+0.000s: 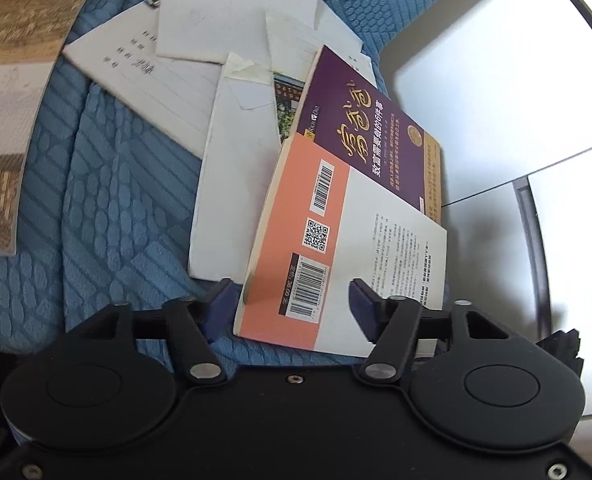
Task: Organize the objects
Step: 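Lift the orange-and-white book upright with both grippers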
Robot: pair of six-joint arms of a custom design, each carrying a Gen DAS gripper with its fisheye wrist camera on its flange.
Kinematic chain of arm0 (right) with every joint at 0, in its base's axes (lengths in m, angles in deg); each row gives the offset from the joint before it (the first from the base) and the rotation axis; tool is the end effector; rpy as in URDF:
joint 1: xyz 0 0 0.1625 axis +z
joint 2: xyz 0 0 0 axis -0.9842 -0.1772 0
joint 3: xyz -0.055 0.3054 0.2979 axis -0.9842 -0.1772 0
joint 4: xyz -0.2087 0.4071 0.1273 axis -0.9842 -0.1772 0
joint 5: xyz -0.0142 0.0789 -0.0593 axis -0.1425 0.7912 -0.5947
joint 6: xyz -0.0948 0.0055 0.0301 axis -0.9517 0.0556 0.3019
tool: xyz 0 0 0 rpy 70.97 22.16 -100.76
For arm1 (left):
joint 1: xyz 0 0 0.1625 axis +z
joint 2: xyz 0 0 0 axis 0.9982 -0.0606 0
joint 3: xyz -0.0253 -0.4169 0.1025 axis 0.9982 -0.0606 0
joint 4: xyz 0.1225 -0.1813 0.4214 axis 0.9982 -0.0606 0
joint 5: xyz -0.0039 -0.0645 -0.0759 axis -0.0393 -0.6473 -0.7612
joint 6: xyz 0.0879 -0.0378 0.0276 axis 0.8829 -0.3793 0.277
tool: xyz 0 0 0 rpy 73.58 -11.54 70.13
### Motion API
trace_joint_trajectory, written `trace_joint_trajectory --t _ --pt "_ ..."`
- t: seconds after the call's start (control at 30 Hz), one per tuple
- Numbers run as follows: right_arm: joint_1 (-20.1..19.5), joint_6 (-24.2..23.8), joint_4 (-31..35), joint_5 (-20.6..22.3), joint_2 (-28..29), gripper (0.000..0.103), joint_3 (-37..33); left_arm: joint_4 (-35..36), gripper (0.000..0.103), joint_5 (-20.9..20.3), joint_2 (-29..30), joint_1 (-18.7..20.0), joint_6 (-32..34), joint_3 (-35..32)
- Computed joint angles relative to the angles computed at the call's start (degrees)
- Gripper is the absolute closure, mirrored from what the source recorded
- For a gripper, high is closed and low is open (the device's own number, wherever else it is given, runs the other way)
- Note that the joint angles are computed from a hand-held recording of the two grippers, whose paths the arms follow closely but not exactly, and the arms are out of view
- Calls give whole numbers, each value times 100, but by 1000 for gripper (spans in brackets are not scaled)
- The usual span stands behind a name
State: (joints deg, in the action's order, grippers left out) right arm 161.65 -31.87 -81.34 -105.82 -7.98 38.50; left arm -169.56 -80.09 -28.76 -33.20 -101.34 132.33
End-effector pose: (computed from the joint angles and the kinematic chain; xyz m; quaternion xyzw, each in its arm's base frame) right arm 0.0253 -0.8407 0.3167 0.0309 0.9903 -0.1295 0.0408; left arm -0.3275 -0.7590 0.1358 -0.1663 0.9297 -0.3062 0.1196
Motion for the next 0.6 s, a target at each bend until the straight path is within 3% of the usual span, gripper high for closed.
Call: trace_joint_trajectory --t 0.1,0.27,0.33,0.37,0.4,0.6 --pt "15 70 -15 109 -56 60 11 -359 36 -320 -178 30 -204 251" --pt "-18 159 131 1048 -130 68 25 -1017 33 -713 -431 56 -516 670" --pt "64 102 81 1069 -164 68 71 -1354 31 -884 -486 53 -576 832" --pt "118 61 20 1030 -195 72 126 -1494 31 -955 -506 46 -615 900" --pt "162 28 -36 1007 -223 85 182 -1605 31 -1046 -517 45 -669 958" --pt "324 257 -376 1113 -446 88 623 -2366 30 -1646 -453 76 -994 1194"
